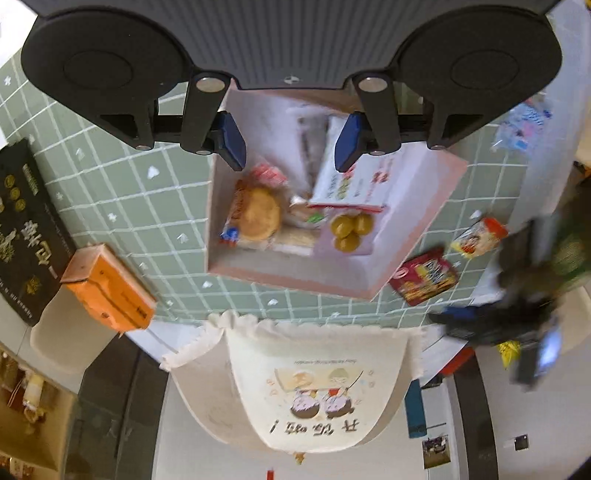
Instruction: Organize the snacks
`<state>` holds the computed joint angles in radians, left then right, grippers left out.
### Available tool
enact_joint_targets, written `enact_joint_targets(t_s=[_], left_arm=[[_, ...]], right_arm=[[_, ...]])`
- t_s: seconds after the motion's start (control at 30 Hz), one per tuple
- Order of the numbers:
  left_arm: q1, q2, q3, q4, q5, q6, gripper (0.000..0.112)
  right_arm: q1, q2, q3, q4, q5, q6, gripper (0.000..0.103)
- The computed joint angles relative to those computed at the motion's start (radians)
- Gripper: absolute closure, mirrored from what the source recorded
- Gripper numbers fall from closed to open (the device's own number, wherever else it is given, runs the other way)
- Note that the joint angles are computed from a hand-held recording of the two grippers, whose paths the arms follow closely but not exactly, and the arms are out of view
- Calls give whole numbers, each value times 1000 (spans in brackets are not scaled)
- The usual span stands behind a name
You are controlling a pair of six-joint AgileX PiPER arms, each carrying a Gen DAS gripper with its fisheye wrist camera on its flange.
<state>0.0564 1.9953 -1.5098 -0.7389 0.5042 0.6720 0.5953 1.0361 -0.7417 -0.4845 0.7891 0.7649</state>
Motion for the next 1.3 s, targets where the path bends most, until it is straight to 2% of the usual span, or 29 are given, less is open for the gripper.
enact_joint_targets(t_s=[0.03, 0.1, 0.17, 0.2, 0.3, 0.47, 0.57, 0.63, 0.77, 0.83, 0.9, 0.97, 1.0, 1.03, 1.1, 1.2, 1.3], left_arm=[[-19, 29, -36, 72, 4, -14, 74], [-23, 51, -50, 95, 61, 77, 81], [5, 6, 32, -22, 85, 277, 81], [34, -17, 74, -89, 129, 368, 81], [129, -116, 228, -187, 251, 500, 81], [304, -295, 494, -255, 413, 582, 81], [411, -347, 566, -239, 536, 552, 82], [480, -373, 588, -223, 605, 529, 82], [652, -485, 648, -288, 628, 573, 81], [703, -528, 665, -311, 576, 583, 81], [698, -531, 666, -299, 506, 591, 81], [662, -523, 674, -262, 409, 595, 81], [643, -514, 674, -233, 382, 581, 81], [634, -510, 681, -212, 379, 584, 81], [624, -535, 723, -195, 377, 606, 81], [637, -615, 811, -202, 408, 657, 81], [664, -702, 895, -208, 493, 681, 81]], right_arm=[[21, 9, -7, 3, 18, 21, 50], [41, 25, -12, 30, 21, 25, 50], [87, 38, -15, 37, 19, 47, 50], [103, 48, -18, 41, 10, 48, 50], [149, 84, -32, 15, -24, 64, 50], [166, 189, -93, 39, -96, 43, 50], [238, 235, -125, 48, -116, 38, 50], [280, 257, -133, 111, -150, 2, 49], [386, 357, -150, 123, -230, 54, 48], [423, 437, -184, 73, -264, 137, 46], [453, 543, -242, 8, -277, 202, 46], [512, 607, -273, -148, -244, 336, 44], [533, 611, -272, -191, -226, 365, 48], [546, 600, -269, -195, -208, 355, 61], [558, 550, -240, -140, -187, 289, 70], [601, 425, -112, -141, -151, 343, 70], [632, 340, -11, -137, -71, 407, 70]])
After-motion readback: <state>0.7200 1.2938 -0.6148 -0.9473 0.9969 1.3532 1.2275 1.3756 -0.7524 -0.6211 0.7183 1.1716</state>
